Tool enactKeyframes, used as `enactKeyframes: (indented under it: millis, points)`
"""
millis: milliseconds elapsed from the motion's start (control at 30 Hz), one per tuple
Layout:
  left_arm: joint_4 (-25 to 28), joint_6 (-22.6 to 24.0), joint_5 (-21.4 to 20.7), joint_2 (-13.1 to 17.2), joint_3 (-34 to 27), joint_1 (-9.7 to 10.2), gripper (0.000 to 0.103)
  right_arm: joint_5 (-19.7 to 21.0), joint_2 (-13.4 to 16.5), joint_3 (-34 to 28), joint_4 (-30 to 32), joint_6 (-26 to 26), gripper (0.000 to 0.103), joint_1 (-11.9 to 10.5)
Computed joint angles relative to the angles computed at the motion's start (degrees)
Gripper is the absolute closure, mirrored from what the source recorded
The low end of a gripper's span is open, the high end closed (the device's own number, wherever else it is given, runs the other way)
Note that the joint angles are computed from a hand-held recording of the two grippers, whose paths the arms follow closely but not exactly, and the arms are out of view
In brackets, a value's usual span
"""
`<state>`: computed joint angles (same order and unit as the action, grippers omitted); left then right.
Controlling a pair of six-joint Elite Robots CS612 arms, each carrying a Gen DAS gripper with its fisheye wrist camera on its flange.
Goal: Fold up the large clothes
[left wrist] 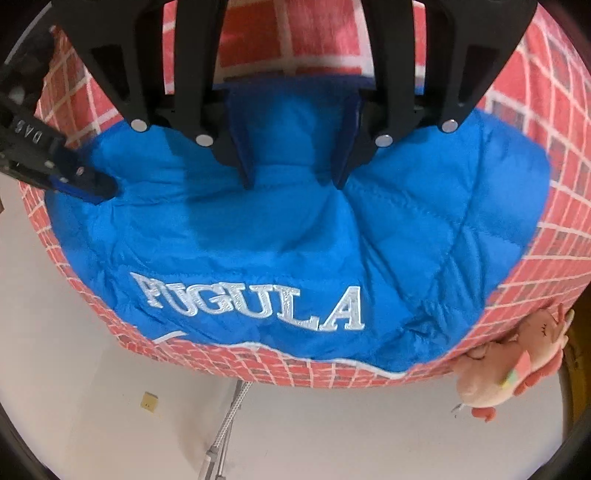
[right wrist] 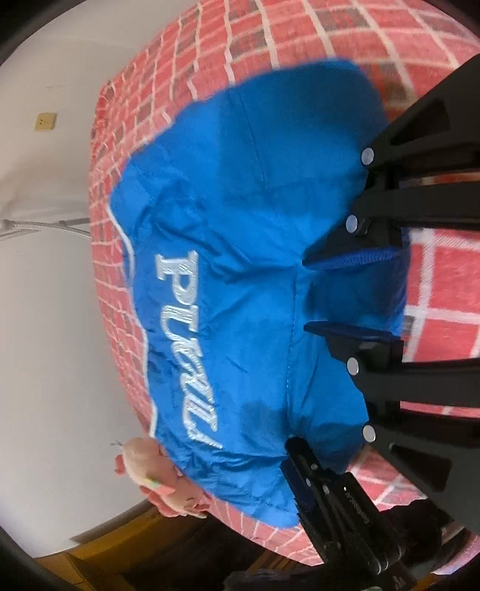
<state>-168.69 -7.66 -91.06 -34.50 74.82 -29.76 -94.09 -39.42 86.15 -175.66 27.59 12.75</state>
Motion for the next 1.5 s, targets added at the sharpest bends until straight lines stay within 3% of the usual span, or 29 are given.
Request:
enactKeyframes:
  millis: [233, 367, 433, 467, 500, 567, 700, 867, 1033, 1267, 1333, 1433, 1467, 1500]
  points:
    - [-0.3, 1.4, 2.2, 0.6, 0.1, -0.48, 0.058, -2.0, 1.4, -2.4, 4.8, -1.4, 0.073, 0.5]
    - [1.2, -0.7, -1.9, -0.2, 0.1, 0.75, 0.06, 3.0, -0.3, 0.4, 1.4, -0.2, 0.073, -0.9]
    - [-0.4, -1.2, -1.8, -1.5, 1.0, 1.61, 0.055, 2.0, -1.8, 2.3, -1.4, -0.2, 0.059, -1.4]
    - [-1.3, -1.2, -0.5, -2.1, 1.3, 2.22, 0.049, -1.0, -2.8, 3.4, -2.1, -0.3, 0.045, -1.4]
    - [-1.3, -1.5, 0.8, -2.5, 1.2, 2.79, 0.039, -3.1, -3.5, 4.0, -2.2, -0.2, 0.039, -1.6]
    - [0.2, -1.4, 1.8, -2.7, 0.0, 4.34, 0.031, -4.3, -4.8, 5.1, -1.4, 0.5, 0.038, -2.8]
    - [5.9, -2.4, 4.0, -1.6, -3.7, 6.72, 0.026, -1.7, -5.3, 4.3, 4.7, -0.5, 0.025, -5.7]
    - [14.3, -3.8, -4.6, 2.0, -10.4, 9.04, 0.024, 6.2, -3.4, 2.0, 7.5, -2.8, 0.019, -8.5]
    - [16.9, -2.8, -8.9, 4.5, -13.9, 8.89, 0.017, 11.8, -1.0, -0.6, 8.7, -3.3, 0.015, -9.8]
    - [21.8, -2.2, -10.2, 8.7, -21.0, 8.43, 0.009, 22.5, 2.8, -3.6, 8.3, -0.8, 0.009, -12.3]
    - [22.3, -3.0, -11.0, 9.7, -22.5, 8.47, 0.008, 23.4, 3.5, -4.2, 7.5, -0.7, 0.008, -12.4]
    - [22.7, -4.3, -11.8, 10.4, -23.7, 8.47, 0.01, 22.2, 3.7, -4.7, 7.4, -1.9, 0.01, -12.1]
    - [22.3, -4.3, -11.5, 10.4, -23.5, 8.33, 0.014, 21.7, 3.6, -4.4, 6.7, -2.4, 0.018, -11.9]
    - [21.5, -4.2, -11.0, 10.2, -23.0, 8.17, 0.024, 22.0, 3.6, -4.2, 5.5, -2.5, 0.034, -11.8]
